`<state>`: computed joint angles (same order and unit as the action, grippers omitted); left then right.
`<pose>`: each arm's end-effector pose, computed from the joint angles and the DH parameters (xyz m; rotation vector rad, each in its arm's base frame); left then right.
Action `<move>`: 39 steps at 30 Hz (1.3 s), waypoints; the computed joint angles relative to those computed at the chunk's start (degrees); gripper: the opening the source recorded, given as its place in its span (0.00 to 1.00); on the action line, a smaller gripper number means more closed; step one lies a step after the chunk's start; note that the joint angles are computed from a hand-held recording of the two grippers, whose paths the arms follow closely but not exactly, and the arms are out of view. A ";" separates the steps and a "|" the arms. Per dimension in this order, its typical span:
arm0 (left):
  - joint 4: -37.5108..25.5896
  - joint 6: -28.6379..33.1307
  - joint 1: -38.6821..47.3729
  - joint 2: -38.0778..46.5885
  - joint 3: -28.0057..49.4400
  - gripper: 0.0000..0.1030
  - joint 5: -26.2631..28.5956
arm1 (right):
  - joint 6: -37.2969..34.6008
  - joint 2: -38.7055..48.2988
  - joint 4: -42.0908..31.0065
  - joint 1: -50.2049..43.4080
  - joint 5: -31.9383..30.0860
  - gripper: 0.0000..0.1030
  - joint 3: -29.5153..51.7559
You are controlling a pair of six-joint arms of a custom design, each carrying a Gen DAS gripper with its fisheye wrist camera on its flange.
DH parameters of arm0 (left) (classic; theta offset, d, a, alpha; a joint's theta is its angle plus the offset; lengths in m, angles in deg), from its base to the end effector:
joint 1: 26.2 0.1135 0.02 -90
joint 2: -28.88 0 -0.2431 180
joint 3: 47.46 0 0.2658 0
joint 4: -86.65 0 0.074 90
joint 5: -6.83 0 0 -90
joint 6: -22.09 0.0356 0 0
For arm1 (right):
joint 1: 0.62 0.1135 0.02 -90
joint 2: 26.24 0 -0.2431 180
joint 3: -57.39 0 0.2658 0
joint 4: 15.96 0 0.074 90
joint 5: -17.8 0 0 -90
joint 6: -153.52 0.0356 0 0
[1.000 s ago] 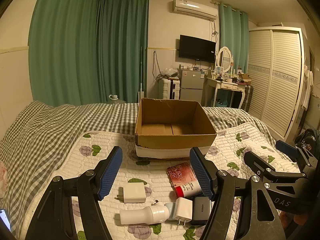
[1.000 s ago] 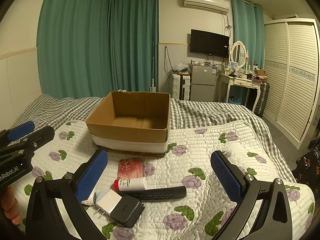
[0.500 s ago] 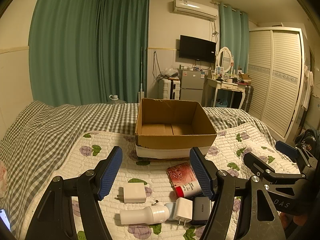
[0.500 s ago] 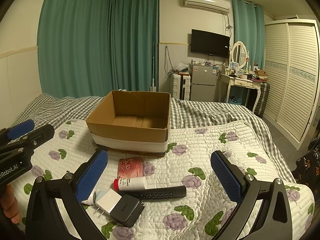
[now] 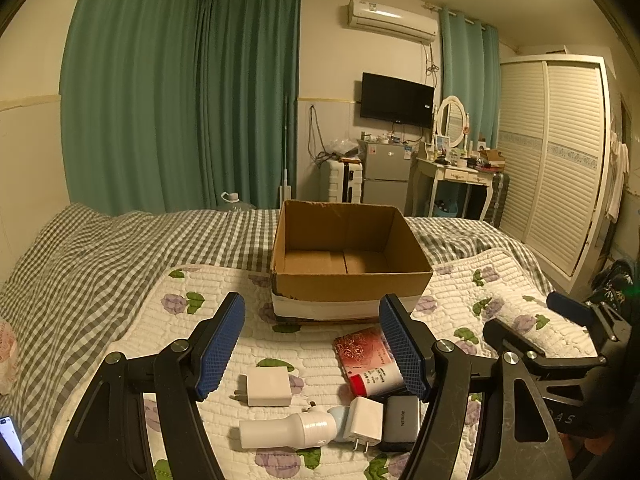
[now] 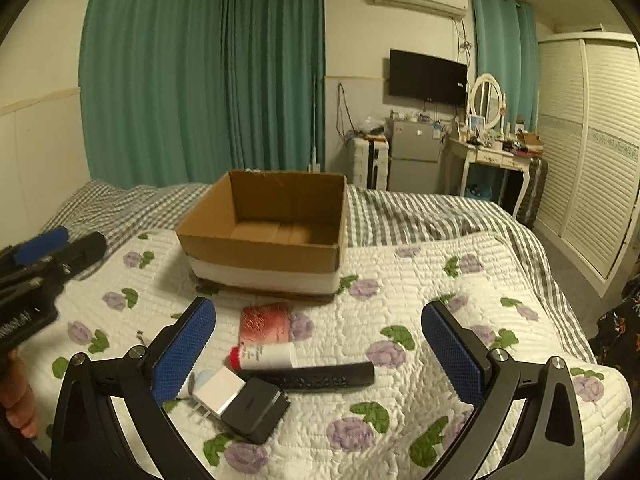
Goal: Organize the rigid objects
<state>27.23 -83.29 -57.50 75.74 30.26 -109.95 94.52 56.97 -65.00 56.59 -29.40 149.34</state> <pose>0.1577 -0.0771 0.3767 -0.0032 2.0119 -0.0336 0.1992 0.2646 0.3305 -0.1016 2.0638 0.0832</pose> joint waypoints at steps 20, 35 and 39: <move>-0.56 -4.43 -2.74 11.64 -7.01 0.70 3.14 | -22.17 4.67 -7.67 -18.05 -21.73 1.00 1.99; -1.61 0.16 -6.92 22.44 -6.17 0.63 3.82 | -19.55 -0.54 -2.65 -20.38 -29.09 1.00 -4.48; 0.34 2.08 -3.13 27.23 -4.15 0.63 3.94 | -19.31 -1.71 -1.91 -20.78 -30.17 1.00 -5.56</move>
